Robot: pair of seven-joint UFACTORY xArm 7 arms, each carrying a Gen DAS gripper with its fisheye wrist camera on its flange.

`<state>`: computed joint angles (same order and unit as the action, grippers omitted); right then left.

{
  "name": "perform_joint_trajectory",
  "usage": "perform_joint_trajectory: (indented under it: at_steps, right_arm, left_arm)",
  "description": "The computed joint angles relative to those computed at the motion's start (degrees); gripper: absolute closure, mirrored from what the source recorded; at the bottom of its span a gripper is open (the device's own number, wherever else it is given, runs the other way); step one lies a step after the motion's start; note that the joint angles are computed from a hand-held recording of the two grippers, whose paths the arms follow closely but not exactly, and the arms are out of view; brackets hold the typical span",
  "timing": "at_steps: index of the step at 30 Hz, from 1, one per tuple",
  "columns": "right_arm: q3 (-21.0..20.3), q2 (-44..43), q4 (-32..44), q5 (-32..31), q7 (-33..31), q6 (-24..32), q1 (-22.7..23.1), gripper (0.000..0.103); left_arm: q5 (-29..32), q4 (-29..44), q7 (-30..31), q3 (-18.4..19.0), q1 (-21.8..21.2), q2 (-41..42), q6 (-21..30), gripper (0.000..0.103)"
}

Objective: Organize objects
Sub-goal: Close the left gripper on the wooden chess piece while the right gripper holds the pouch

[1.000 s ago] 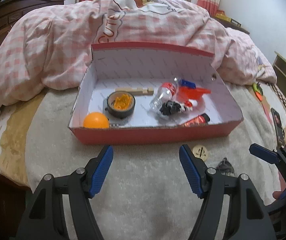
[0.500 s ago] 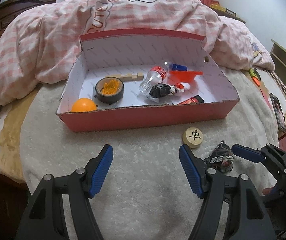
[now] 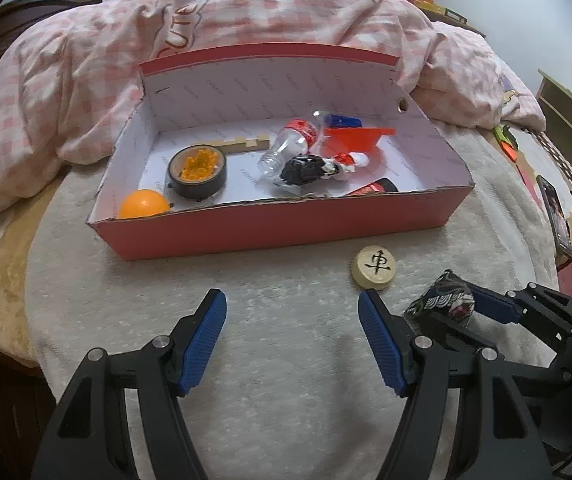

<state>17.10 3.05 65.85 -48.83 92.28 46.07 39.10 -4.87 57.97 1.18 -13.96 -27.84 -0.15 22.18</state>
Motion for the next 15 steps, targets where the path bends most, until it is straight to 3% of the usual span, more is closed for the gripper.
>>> perform_joint_trajectory:
  at_steps: [6,10,15]
  right_arm:
    - [0.48,-2.26,-1.82,1.43,1.26,3.42,-0.52,0.066]
    - [0.88,-3.34,-3.44,1.56,2.20,1.98,-1.56,0.066]
    - [1.38,-2.84,-3.32,1.00,2.27,2.42,-1.74,0.066]
  left_arm:
    - [-0.58,1.35,0.40,-0.61,-0.80,1.56,-0.18,0.034]
    - [0.22,3.24,-0.18,-1.10,-1.63,3.53,0.56,0.034]
    - [5.35,5.90,-3.60,-0.88,-3.15,6.46,0.80,0.034]
